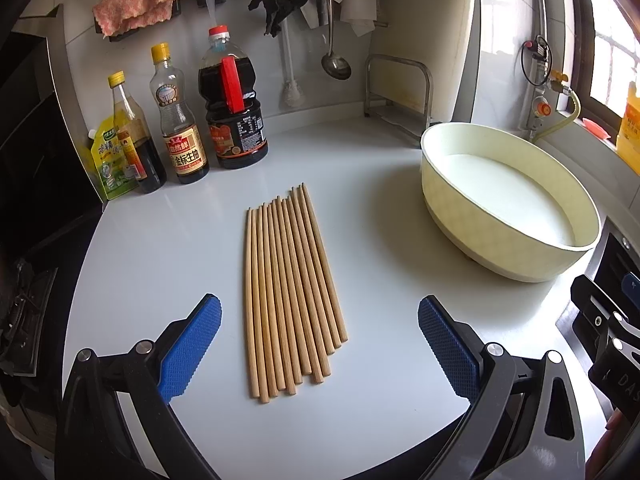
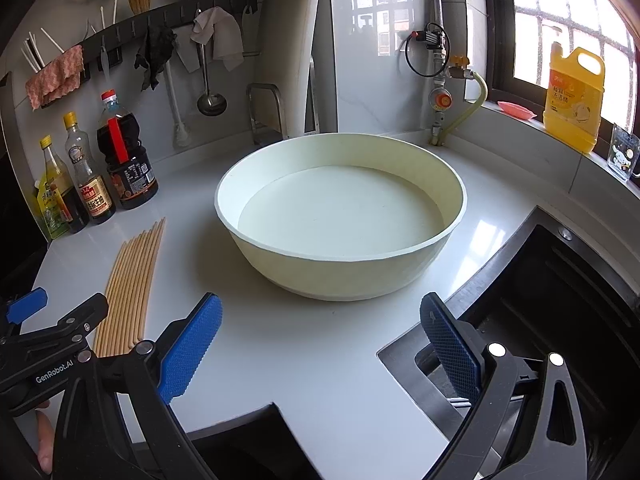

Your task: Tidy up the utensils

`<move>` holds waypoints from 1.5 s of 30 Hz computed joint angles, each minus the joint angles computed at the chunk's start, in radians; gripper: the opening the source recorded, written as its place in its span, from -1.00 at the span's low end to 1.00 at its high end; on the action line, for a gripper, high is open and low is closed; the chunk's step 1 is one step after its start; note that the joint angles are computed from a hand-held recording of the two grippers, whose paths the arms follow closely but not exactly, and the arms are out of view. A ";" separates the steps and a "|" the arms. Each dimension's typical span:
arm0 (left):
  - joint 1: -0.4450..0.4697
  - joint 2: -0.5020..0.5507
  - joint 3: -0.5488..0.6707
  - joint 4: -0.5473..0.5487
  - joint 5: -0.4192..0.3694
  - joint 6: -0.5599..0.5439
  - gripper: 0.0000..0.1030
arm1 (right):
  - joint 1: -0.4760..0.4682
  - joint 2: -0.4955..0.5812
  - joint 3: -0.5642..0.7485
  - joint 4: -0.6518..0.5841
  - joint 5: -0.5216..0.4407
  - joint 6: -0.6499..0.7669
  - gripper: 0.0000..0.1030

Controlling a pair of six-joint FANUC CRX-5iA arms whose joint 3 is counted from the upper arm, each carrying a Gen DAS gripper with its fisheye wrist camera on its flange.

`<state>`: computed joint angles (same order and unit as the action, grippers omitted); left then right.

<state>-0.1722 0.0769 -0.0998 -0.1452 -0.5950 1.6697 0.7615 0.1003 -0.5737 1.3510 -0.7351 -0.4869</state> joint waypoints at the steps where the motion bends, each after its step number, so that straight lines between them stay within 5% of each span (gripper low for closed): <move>1: -0.002 0.000 -0.001 -0.005 0.000 0.004 0.88 | 0.001 0.000 -0.001 0.000 -0.002 0.000 0.84; 45: -0.018 -0.013 -0.019 -0.006 0.008 0.025 0.88 | 0.020 -0.011 -0.009 -0.015 -0.033 -0.002 0.84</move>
